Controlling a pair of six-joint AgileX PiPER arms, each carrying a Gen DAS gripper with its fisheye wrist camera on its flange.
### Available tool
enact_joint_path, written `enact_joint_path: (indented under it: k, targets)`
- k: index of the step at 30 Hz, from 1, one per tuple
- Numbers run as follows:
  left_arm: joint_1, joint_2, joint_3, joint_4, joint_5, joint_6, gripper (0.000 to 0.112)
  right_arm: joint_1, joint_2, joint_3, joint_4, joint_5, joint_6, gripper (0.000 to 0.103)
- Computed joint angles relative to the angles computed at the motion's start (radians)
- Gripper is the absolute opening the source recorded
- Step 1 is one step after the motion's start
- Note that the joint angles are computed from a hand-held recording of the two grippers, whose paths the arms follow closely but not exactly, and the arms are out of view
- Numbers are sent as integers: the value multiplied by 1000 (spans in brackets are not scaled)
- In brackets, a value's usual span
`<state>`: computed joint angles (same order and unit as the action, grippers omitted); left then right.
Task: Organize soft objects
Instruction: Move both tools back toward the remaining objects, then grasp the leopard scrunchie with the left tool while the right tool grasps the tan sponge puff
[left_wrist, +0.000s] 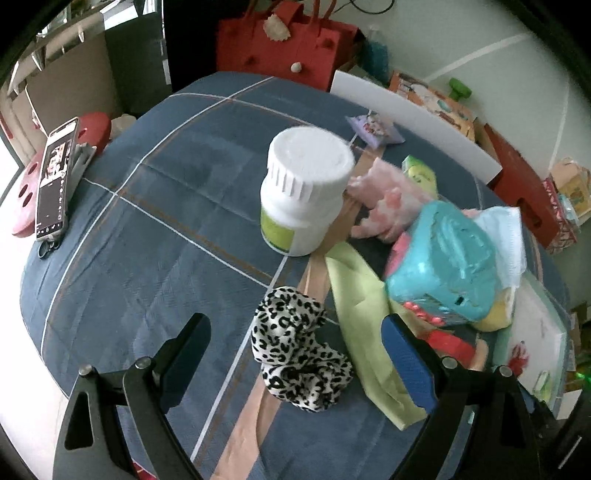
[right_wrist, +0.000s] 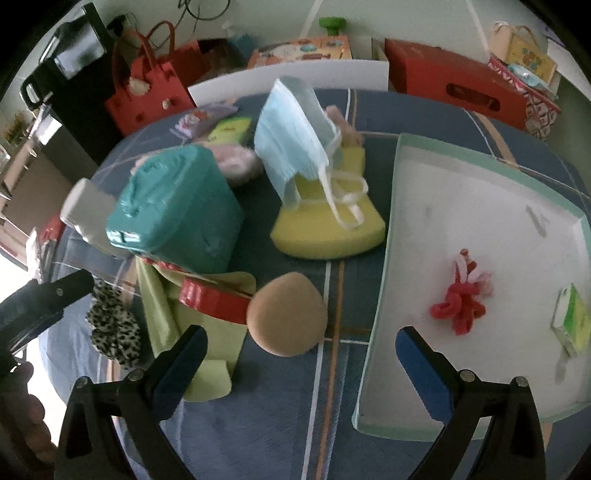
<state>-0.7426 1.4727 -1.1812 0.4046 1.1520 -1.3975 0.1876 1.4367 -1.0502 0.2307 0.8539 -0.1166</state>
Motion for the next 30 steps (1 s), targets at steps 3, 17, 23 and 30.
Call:
enact_joint_path:
  k: [3,17,23,30]
  targets:
    - [41,26,22,-53,-37,54,94,4,5,4,-5,-10,-5,103]
    - [104,120,33,-139,-98,166,88,24,18,9,-37,-45,-14,82]
    - [102,126,36,-150,-114,174,79,6,-19,14,-46,-43,-34,80]
    - [99,136,27,-155,-124,185,67,42,-25,16,-83,-48,-12,78]
